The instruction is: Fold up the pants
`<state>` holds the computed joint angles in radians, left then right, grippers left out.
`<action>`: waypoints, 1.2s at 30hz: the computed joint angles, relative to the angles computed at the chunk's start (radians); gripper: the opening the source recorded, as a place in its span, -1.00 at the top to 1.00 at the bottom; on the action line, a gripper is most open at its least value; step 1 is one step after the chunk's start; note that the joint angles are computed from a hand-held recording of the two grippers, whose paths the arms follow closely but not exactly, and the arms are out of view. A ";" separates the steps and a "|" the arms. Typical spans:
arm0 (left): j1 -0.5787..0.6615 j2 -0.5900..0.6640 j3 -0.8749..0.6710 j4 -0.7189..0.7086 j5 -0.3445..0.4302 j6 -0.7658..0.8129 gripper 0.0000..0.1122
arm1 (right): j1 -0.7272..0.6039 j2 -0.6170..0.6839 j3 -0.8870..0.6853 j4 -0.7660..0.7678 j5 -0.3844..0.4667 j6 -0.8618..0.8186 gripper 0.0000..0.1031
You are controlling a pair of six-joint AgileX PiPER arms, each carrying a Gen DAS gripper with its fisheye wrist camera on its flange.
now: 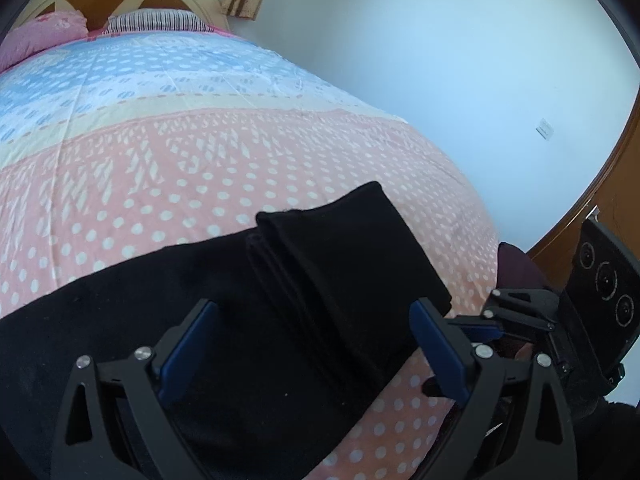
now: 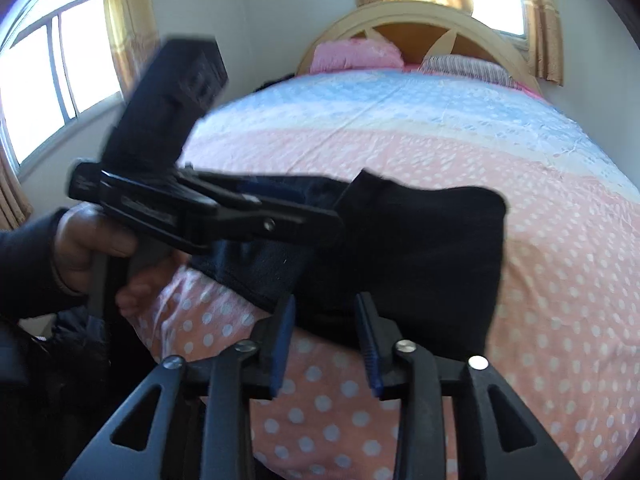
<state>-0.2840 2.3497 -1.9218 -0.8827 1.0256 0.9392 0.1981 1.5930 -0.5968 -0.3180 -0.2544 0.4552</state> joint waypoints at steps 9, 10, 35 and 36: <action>-0.050 -0.002 -0.002 0.044 -0.045 -0.081 0.17 | -0.004 -0.032 0.131 0.367 -0.252 -0.238 -0.01; -0.052 -0.003 -0.001 0.045 -0.041 -0.074 0.60 | -0.004 -0.039 0.142 0.382 -0.262 -0.249 -0.01; 0.229 -0.067 -0.037 -0.052 0.150 -0.129 0.85 | -0.089 -0.082 0.154 0.307 -0.237 -0.180 -0.06; 0.243 -0.074 -0.024 -0.049 0.147 -0.120 0.85 | -0.084 -0.082 0.154 0.313 -0.237 -0.187 -0.06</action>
